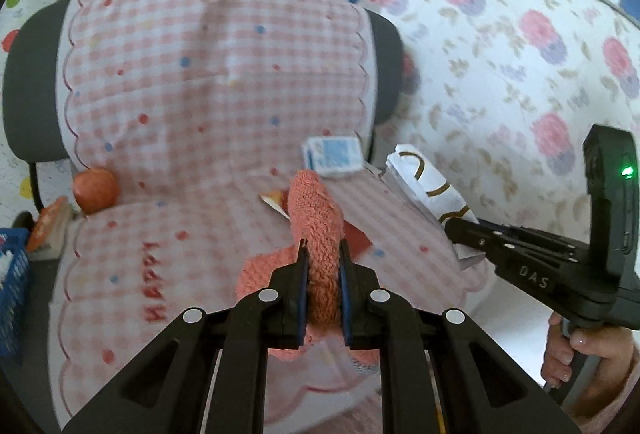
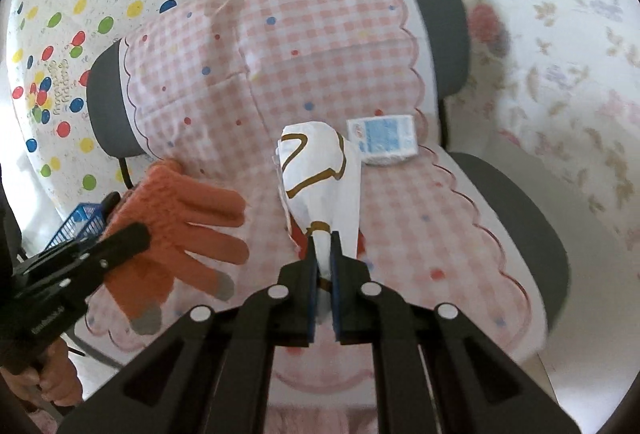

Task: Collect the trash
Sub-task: 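Lift and carry the glove and white paper over the pink bin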

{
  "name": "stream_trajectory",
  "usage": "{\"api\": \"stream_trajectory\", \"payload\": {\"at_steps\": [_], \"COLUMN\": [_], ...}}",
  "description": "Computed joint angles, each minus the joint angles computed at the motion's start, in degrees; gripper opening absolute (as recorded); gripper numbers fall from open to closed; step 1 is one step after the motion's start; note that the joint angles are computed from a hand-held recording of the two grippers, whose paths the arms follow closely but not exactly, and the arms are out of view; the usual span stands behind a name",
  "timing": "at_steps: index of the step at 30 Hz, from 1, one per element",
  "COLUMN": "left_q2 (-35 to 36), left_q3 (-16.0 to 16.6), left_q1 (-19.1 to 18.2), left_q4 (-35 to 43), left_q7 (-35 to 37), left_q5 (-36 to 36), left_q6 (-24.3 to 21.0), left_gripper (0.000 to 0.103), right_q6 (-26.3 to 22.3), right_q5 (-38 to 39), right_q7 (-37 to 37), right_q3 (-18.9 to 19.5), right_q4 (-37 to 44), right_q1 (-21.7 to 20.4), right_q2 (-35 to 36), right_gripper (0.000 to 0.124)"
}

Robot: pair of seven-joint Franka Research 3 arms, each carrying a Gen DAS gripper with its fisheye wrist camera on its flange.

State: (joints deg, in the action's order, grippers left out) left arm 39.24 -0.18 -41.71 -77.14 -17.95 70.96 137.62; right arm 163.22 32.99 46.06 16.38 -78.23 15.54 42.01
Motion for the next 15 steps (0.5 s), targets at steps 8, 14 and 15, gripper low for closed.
{"api": "stream_trajectory", "payload": {"at_steps": [8, 14, 15], "left_q2": [8.01, 17.63, 19.85], "left_q3": [-0.45, -0.43, -0.84], "left_q1": [-2.39, -3.69, -3.72], "left_q4": [9.20, 22.51, 25.79], "left_q7": [5.89, 16.80, 19.47], "left_q5": [-2.83, -9.74, -11.56], "left_q6": [4.36, 8.13, 8.16], "left_gripper": [0.013, 0.014, 0.014], "right_q6": [11.70, 14.62, 15.22], "right_q5": [8.37, 11.29, 11.66], "right_q7": [-9.09, -10.02, -9.81], "right_q3": [6.14, 6.12, 5.77], "right_q4": [-19.23, -27.42, -28.97], "right_q1": [-8.38, -11.44, -11.75], "right_q2": [-10.55, -15.29, -16.09], "right_gripper": [0.007, 0.007, 0.007]}}
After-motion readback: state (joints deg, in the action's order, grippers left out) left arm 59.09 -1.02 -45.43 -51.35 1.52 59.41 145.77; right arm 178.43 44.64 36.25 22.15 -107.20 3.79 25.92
